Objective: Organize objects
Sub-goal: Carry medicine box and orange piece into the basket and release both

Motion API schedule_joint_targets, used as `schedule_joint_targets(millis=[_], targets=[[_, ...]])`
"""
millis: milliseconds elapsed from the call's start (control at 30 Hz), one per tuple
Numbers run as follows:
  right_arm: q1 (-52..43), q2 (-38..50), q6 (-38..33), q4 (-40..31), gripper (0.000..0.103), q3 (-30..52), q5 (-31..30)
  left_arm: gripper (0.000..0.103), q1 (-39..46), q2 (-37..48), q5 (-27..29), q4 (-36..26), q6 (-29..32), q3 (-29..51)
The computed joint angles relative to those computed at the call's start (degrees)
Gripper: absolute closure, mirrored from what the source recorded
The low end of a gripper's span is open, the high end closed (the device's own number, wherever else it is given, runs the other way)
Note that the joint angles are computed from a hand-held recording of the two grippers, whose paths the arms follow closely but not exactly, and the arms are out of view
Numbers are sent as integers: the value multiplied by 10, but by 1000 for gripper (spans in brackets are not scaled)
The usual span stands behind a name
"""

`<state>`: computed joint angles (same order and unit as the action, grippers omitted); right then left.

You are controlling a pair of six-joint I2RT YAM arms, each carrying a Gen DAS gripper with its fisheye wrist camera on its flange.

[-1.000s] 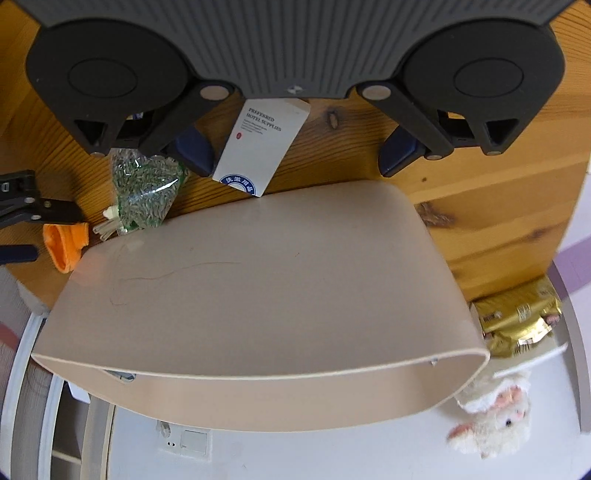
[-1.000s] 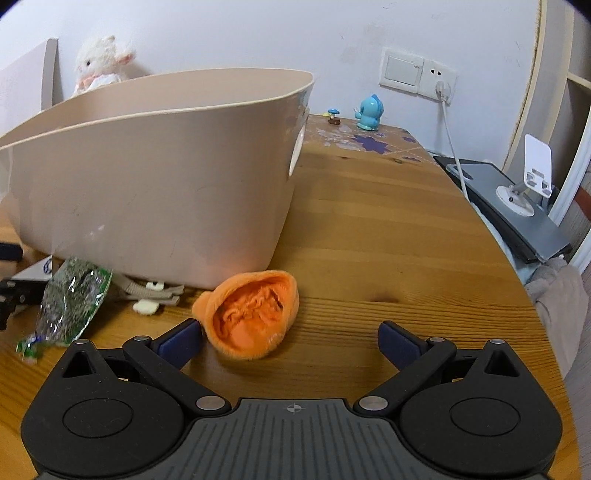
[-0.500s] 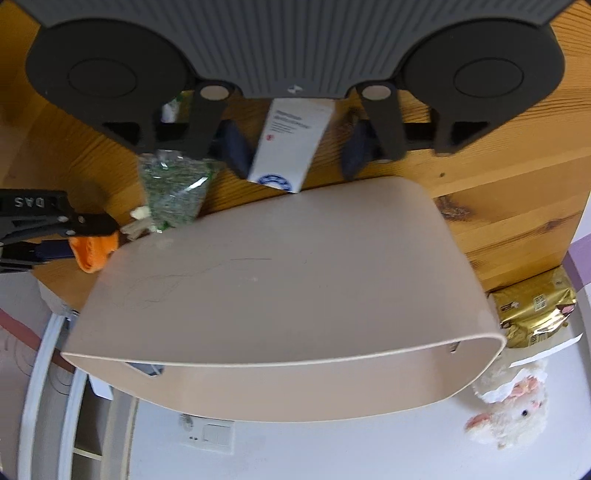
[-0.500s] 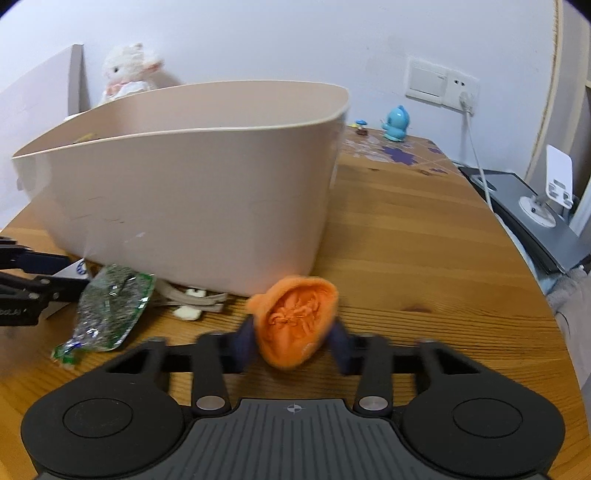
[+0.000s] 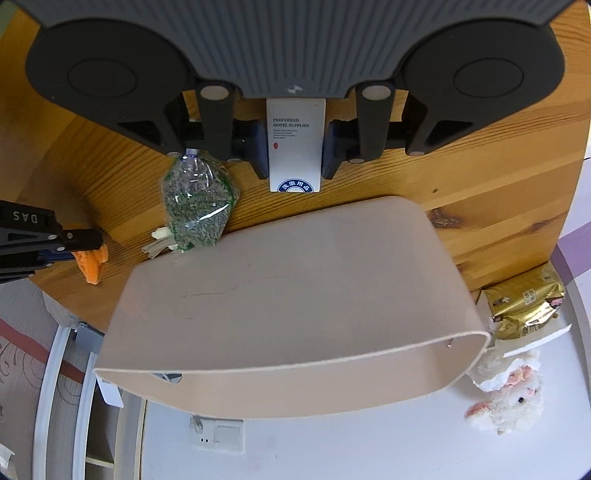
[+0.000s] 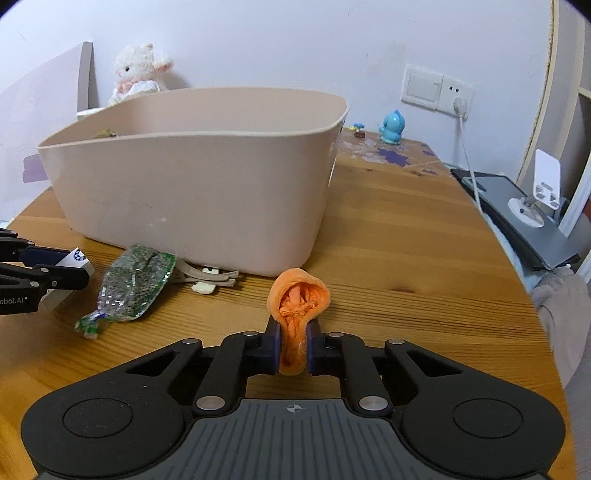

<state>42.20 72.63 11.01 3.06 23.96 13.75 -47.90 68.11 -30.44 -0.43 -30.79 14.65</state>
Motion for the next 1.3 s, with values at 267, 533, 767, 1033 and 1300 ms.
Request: schedule_joint_targets(millis=[267,533,767,1033,1300], targets=[[58,-128,21,-97,91,-7,45,71,-91,-115,-85,-153,-75,13],[130,-247,31,-198,91,17,108,71,-179,-179,-171,-302,-166,50],[179,-291,14,-237,91,61,154,71,-232,-188,-235,-390,-209,98],[164,-290,-27,-215,91,103,156,71,-217,-187,-277,-374,-143,149],[71,-242,-80,-153,91,131,85,71,-123,-149,-241,-238,-9,170]])
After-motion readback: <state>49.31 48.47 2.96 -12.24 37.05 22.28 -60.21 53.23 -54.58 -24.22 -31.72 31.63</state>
